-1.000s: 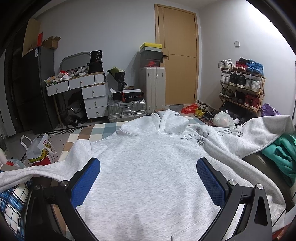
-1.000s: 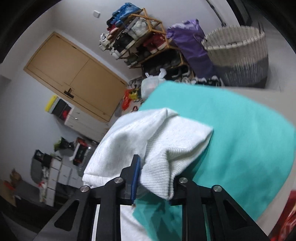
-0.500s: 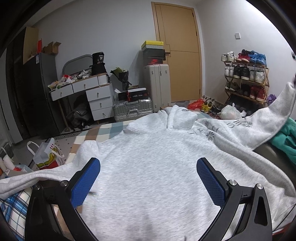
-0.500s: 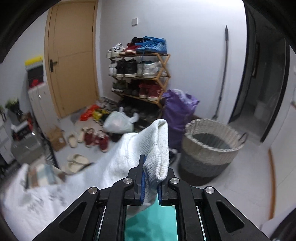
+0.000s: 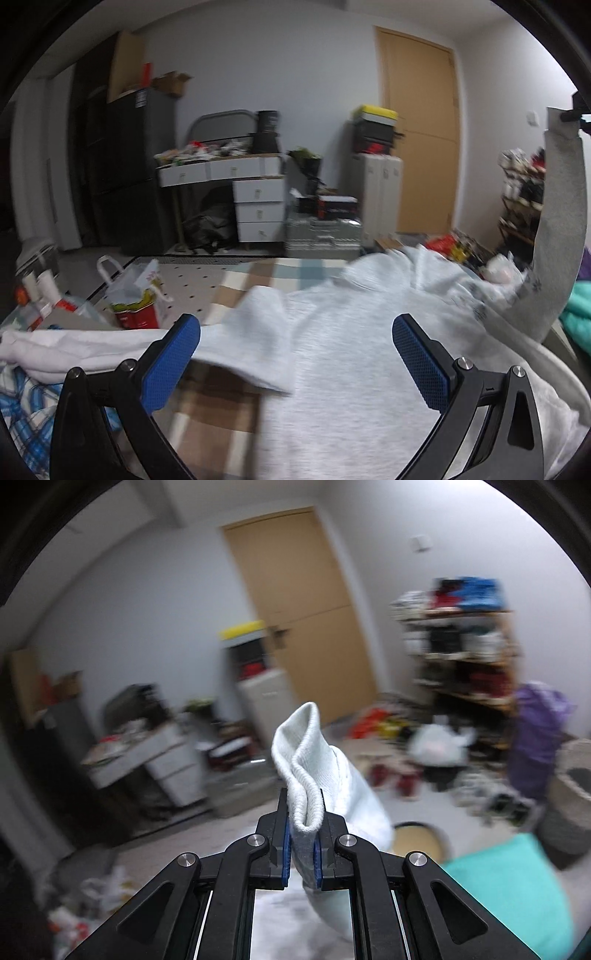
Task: Fold large clothes
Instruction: 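Grasp the grey hoodie sleeve cuff with the right gripper and lift it, then carry the sleeve across the hoodie body with the right gripper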
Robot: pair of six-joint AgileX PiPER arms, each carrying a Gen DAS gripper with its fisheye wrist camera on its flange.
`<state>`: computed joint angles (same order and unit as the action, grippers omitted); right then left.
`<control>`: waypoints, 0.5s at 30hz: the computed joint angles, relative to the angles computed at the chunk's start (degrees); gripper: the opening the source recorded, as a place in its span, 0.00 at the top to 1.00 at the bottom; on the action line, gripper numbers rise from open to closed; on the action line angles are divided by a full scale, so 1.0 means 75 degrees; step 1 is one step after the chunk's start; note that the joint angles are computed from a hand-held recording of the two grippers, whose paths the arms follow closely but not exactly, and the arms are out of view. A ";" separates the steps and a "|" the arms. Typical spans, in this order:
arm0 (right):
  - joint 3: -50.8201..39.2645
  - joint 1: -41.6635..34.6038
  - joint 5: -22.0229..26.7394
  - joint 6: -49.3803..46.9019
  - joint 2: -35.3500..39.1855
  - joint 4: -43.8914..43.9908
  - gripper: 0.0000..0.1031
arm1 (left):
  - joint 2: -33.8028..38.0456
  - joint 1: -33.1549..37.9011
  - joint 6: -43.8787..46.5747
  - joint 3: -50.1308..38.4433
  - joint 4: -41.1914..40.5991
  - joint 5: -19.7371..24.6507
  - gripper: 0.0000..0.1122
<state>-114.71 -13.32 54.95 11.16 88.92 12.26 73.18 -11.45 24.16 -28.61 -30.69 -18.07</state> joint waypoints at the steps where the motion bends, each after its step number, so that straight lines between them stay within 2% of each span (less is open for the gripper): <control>1: -0.0299 0.0530 0.0035 0.0208 0.0220 -0.0176 0.92 | -0.0039 0.0131 -0.0185 0.0016 0.0132 -0.0008 0.09; 5: -0.0534 0.2729 -0.0389 0.0699 0.1173 -0.0905 0.92 | -0.0307 0.0983 -0.1645 0.0241 0.1516 -0.0067 0.09; 9: -0.0191 0.3831 -0.1026 0.0630 0.2537 -0.0613 0.92 | -0.0329 0.1928 -0.4102 0.0184 0.3747 0.0119 0.09; 12: -0.0939 0.4513 -0.0755 0.0596 0.4124 -0.0877 0.92 | -0.0386 0.2316 -0.5209 0.0126 0.4753 0.0299 0.09; 15: -0.1887 0.5274 -0.0332 0.0482 0.5762 -0.1459 0.92 | -0.0388 0.2395 -0.5034 0.0121 0.4614 0.0258 0.09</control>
